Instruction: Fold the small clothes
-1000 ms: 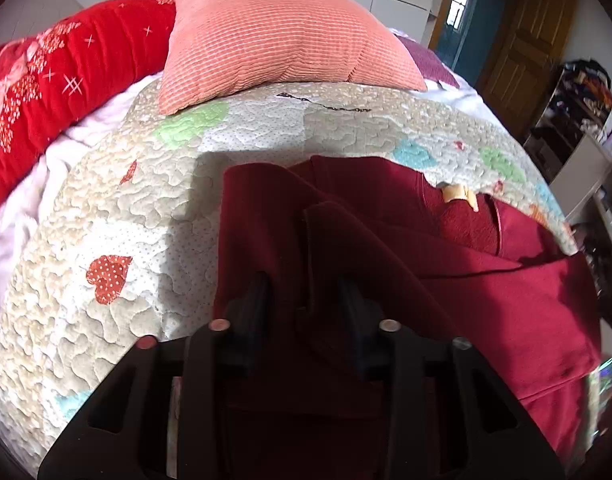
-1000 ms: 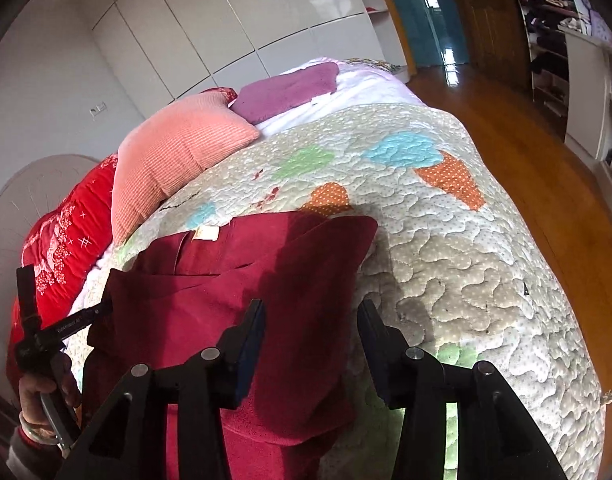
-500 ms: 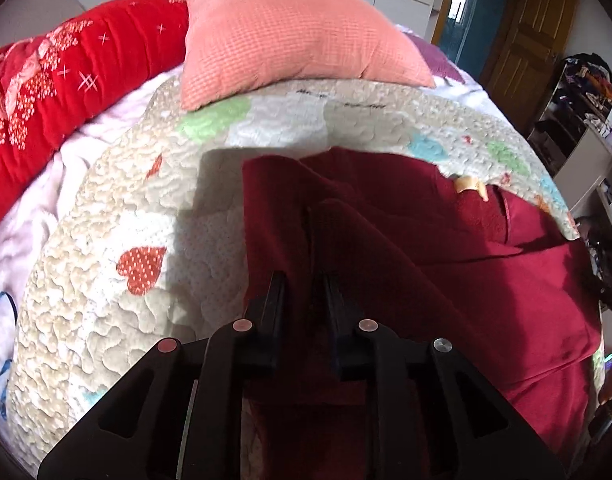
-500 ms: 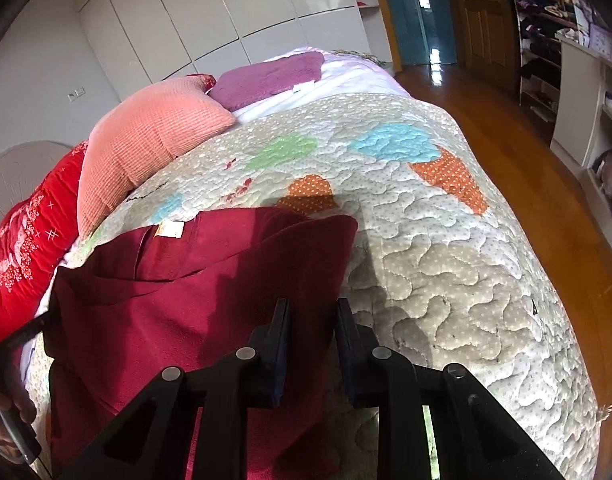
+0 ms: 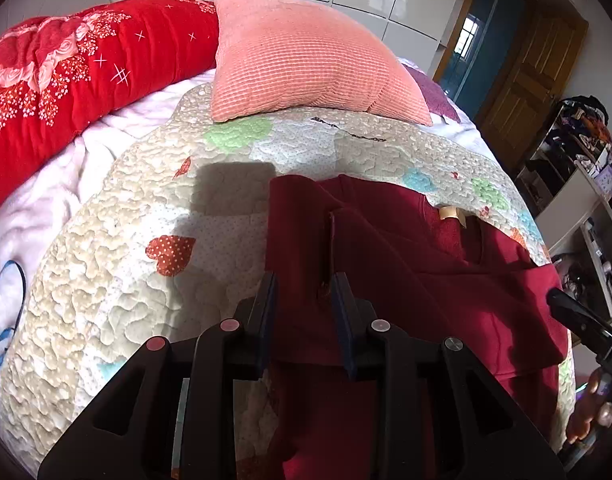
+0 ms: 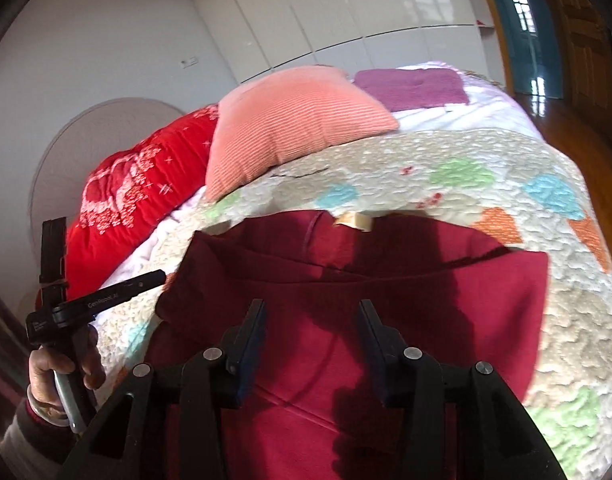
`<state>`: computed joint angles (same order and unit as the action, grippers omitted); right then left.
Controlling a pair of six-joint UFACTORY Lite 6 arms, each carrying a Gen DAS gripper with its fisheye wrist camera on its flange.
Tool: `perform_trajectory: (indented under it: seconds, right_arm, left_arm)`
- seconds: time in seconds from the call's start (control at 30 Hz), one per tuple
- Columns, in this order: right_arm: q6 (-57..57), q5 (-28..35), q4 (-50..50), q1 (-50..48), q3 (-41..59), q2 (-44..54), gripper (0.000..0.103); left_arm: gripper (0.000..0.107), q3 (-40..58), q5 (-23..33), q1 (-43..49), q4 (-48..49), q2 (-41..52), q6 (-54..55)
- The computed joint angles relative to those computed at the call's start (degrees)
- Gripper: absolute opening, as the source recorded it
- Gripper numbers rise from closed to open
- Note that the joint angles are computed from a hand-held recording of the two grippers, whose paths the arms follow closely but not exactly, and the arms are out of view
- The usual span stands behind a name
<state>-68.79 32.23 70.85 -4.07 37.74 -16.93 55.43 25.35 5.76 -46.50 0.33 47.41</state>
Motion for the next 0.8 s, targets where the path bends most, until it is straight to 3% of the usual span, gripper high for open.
perform_trajectory:
  seconds: [0.13,0.2,0.37,0.57,0.63,0.67,0.7,0.73,0.8]
  right_arm:
    - [-1.0,-10.7,5.1,14.3,8.9,14.0,0.041]
    - [-0.4,-11.7,5.7,18.0,12.9,18.9,0.036]
    - [-10.2,-11.9,17.5,25.2,15.5,22.4,0.036]
    - [-4.7,-15.3,11.2,31.1,22.7,33.9,0.036]
    - [-8.6,-16.2,15.1,31.4,23.7,36.0,0.036]
    - [-8.5,-17.3,15.2,31.7,24.0,36.2,0.033]
    - [-5.9,-18.4,13.1,31.9,24.0,35.9,0.018]
    - [-2.5,-17.4,10.4,31.6,23.9,35.1,0.011]
    - [-2.5,-14.9,10.7,31.7,21.8,31.6,0.009]
  left_arm:
    - [0.027,-4.8,-0.6,0.6,-0.4,-3.1,3.1]
    - [0.027,-5.7,-1.2,1.1,1.1,-3.7,3.2]
    - [0.027,-6.5,1.4,6.6,-3.5,-4.4,8.2]
    - [0.027,-11.1,4.5,12.6,-11.0,-8.2,15.7]
    - [0.027,-12.7,6.2,14.6,-14.3,-8.9,18.9]
    - [0.027,-13.2,6.9,15.3,-15.5,-8.9,20.1]
    - [0.027,-13.6,7.3,15.8,-16.5,-8.7,21.0]
    - [0.027,-13.7,7.3,15.9,-17.2,-8.3,21.6]
    - [0.027,-13.7,7.0,15.9,-17.8,-7.6,22.6]
